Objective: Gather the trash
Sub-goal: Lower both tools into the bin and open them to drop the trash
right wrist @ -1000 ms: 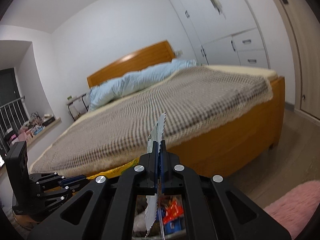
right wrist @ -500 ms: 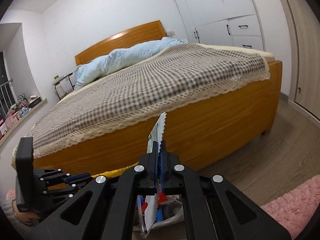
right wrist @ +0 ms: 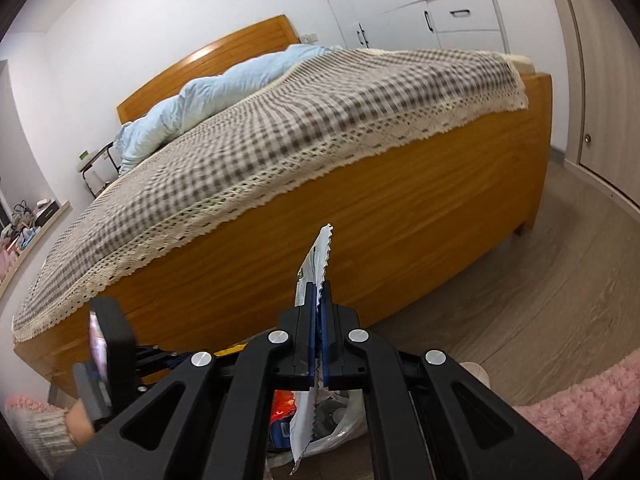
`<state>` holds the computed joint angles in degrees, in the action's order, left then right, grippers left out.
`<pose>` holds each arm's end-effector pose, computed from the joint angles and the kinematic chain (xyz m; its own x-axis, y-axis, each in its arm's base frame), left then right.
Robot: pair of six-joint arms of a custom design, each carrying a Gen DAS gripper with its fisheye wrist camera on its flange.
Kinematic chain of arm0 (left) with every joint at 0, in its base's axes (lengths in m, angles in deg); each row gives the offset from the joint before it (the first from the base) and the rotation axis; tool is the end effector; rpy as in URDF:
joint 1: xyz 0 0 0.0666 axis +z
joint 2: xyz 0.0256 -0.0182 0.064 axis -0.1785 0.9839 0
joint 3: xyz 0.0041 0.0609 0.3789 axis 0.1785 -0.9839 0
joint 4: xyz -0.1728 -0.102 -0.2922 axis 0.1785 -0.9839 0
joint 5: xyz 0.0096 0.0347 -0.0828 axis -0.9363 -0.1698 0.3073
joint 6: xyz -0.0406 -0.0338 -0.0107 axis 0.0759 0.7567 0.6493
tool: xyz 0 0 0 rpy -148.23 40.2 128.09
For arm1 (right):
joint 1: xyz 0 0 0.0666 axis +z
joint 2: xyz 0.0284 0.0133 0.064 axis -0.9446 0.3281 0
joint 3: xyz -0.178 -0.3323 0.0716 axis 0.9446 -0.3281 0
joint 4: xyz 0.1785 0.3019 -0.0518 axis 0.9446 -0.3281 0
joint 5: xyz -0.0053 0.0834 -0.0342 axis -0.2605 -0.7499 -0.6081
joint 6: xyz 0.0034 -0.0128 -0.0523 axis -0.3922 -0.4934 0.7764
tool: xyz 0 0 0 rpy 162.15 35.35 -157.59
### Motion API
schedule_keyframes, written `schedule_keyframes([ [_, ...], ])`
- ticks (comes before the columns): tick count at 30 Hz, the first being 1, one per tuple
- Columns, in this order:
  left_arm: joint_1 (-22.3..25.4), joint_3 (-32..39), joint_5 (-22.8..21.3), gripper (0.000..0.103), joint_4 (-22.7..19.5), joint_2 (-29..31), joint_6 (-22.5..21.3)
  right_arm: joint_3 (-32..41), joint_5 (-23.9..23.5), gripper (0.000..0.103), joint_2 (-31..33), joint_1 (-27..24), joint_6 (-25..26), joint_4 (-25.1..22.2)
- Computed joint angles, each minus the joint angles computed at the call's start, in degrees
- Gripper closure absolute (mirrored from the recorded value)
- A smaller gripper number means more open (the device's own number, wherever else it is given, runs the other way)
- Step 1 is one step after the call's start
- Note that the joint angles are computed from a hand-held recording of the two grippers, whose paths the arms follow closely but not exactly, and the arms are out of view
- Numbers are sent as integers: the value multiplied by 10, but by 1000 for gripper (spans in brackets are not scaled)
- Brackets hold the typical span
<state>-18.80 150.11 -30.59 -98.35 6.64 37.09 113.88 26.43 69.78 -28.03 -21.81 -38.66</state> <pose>0.4485 -0.0777 0.5317 -0.4337 0.7488 -0.5012 0.8112 0.5666 0.1446 0.2447 0.1958 0.6320 -0.4579 0.5039 -0.7324 0.3581 0.8586 0.3669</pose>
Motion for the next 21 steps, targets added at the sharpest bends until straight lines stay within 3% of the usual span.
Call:
schedule_keyframes([
  [9, -22, -7, -45, 95, 19, 52, -6, -7, -22, 101, 1, -22, -10, -8],
  [14, 3, 32, -6, 89, -25, 76, 8, -9, -24, 101, 2, -22, -14, -12],
  [17, 16, 73, 24, 80, -60, 90, 14, -6, -21, 101, 3, -20, -13, -14],
  [21, 35, 116, 62, 59, -100, 95, 13, -5, -18, 101, 2, -17, -15, -15],
])
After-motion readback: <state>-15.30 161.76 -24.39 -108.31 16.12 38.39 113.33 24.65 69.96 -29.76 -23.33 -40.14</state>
